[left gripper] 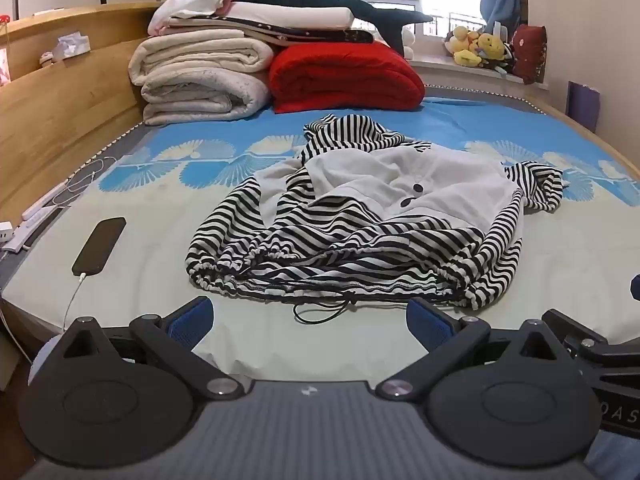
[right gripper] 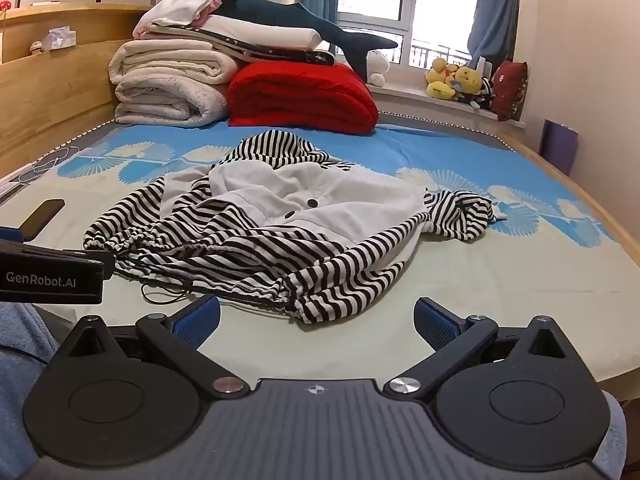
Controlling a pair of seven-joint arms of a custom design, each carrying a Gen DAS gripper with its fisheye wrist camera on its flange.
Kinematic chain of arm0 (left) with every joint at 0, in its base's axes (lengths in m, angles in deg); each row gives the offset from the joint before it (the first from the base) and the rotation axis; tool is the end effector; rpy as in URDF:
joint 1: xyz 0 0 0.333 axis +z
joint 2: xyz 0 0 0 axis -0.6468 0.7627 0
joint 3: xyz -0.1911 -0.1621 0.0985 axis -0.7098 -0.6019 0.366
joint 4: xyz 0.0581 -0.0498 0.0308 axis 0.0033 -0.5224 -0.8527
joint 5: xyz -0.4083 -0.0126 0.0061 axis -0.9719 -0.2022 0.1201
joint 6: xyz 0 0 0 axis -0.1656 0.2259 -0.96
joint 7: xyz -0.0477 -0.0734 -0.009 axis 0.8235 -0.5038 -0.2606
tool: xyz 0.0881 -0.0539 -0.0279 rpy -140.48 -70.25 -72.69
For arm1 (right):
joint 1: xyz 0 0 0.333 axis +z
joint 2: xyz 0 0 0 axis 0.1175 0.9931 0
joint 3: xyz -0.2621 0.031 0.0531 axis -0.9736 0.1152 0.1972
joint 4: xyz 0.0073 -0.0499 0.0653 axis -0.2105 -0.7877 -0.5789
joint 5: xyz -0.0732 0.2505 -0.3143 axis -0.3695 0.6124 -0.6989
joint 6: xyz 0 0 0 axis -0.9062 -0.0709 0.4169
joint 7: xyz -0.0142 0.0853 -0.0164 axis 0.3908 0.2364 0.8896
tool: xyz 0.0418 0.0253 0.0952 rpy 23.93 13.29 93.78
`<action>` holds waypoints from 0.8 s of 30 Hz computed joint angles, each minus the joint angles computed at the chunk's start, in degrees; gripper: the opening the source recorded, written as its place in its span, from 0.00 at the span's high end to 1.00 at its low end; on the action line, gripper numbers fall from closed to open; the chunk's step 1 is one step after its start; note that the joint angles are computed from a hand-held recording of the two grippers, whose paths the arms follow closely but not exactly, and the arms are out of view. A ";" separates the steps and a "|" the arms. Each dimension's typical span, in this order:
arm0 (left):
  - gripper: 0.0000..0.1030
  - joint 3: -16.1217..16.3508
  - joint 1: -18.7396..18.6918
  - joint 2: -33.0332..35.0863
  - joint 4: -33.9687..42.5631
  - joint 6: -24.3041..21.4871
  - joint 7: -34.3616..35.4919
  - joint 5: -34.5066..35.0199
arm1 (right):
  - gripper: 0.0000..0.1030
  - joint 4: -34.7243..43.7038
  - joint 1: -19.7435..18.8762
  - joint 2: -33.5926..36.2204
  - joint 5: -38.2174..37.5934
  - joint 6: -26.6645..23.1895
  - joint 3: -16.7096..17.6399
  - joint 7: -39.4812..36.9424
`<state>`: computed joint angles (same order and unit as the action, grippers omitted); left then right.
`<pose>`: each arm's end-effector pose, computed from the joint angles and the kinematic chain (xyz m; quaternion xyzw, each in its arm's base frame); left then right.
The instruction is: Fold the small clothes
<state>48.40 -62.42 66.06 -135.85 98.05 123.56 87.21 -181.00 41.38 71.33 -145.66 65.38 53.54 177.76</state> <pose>0.4682 -0.3995 0.5721 -0.5496 0.7122 -0.3090 0.3087 0.3855 0.4302 0.5614 -0.5685 0.6715 -0.3831 0.2814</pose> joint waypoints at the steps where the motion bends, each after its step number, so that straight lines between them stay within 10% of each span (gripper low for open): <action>1: 0.00 0.02 -0.01 0.06 0.28 -0.14 0.44 -0.25 | 0.01 -0.40 -0.05 -0.34 0.68 1.00 -0.25 0.41; 24: 0.00 -0.28 -0.17 -0.73 -0.41 0.04 -1.60 0.84 | 0.01 0.31 -0.10 0.36 0.39 1.06 -0.11 -0.67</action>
